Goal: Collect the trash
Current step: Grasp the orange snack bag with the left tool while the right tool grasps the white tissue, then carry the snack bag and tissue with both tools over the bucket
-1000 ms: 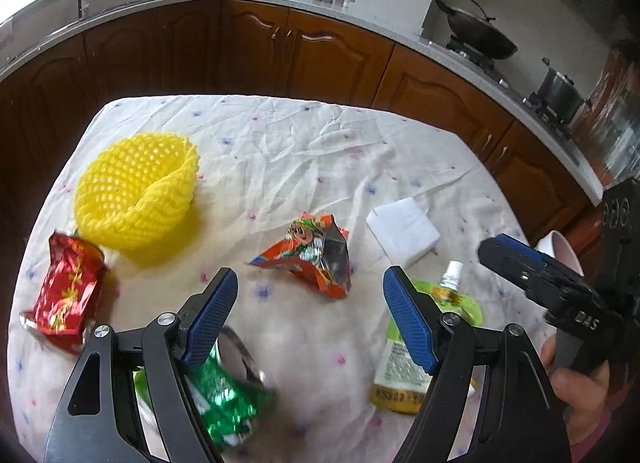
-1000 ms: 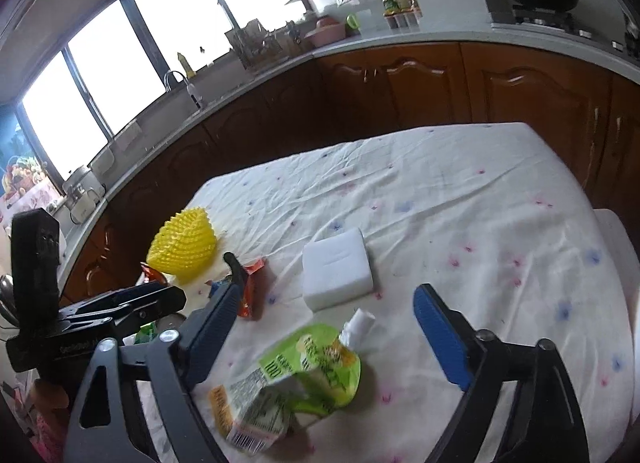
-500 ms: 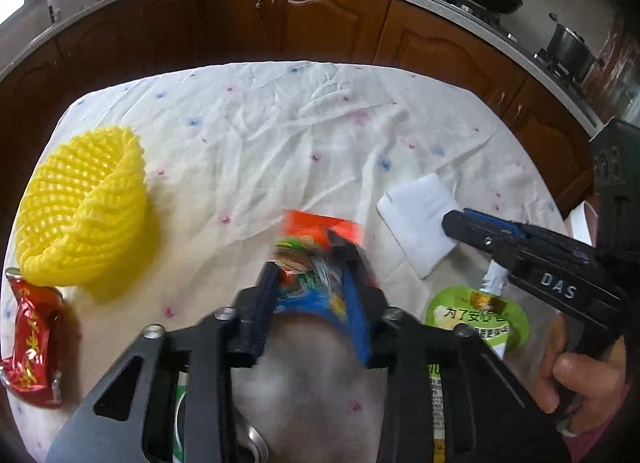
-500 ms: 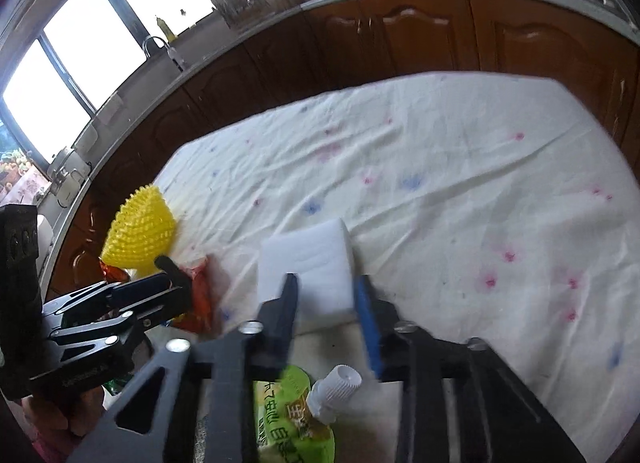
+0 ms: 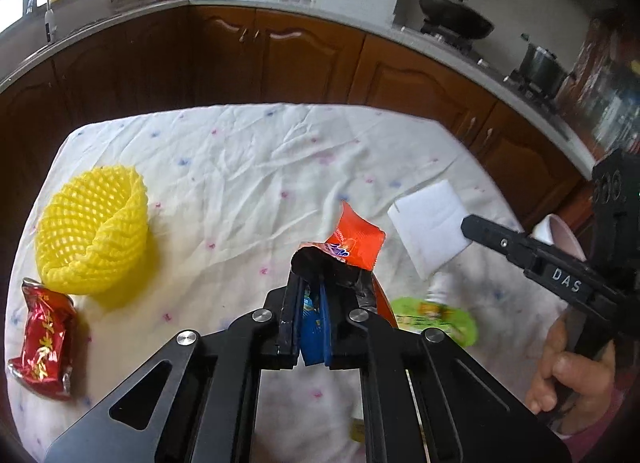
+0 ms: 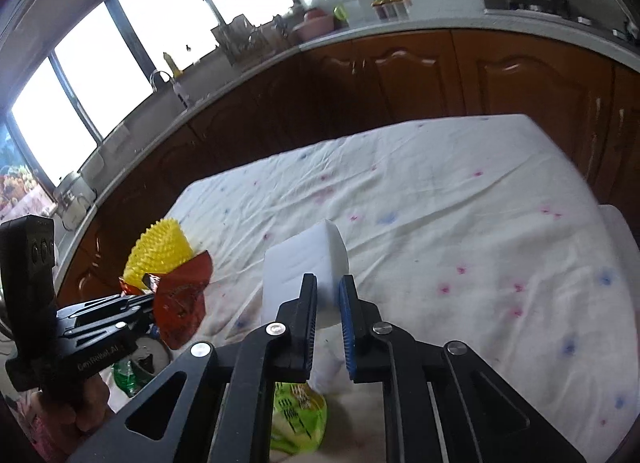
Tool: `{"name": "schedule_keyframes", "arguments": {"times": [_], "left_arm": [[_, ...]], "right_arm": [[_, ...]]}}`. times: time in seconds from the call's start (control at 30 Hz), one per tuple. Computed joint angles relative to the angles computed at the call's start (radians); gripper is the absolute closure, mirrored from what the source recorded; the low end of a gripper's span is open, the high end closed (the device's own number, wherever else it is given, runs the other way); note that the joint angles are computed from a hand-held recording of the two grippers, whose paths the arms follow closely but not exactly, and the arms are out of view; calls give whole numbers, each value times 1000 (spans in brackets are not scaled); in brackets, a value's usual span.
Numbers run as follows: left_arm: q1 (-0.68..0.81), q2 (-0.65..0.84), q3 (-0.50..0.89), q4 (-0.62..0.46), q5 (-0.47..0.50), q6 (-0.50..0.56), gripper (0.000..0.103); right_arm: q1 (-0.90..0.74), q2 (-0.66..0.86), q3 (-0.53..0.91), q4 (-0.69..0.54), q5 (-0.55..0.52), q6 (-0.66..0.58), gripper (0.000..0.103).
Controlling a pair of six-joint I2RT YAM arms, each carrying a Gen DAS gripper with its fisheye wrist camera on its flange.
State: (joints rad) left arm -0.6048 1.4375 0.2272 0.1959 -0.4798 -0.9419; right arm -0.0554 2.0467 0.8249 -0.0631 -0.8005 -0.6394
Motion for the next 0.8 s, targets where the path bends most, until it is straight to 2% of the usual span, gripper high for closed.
{"name": "schedule_keyframes", "arguments": {"times": [0.27,0.43,0.63,0.8], "left_arm": [[-150,-75,38,-90,-61,-107,97],[-256,-24,110,-131,-107,-166,97],[-341,64,212,-147,-134,-174,97],[-377,146,292,-145,-131,-173,98]], "right_arm": [[-163,-47,5,-139,-76,-112,92],[-283,-66,27,-269,-117,-233,92],[-427,-47,78,-411,-135,-374,92],[-520,-25,134,-504,-144,-445,92]]}}
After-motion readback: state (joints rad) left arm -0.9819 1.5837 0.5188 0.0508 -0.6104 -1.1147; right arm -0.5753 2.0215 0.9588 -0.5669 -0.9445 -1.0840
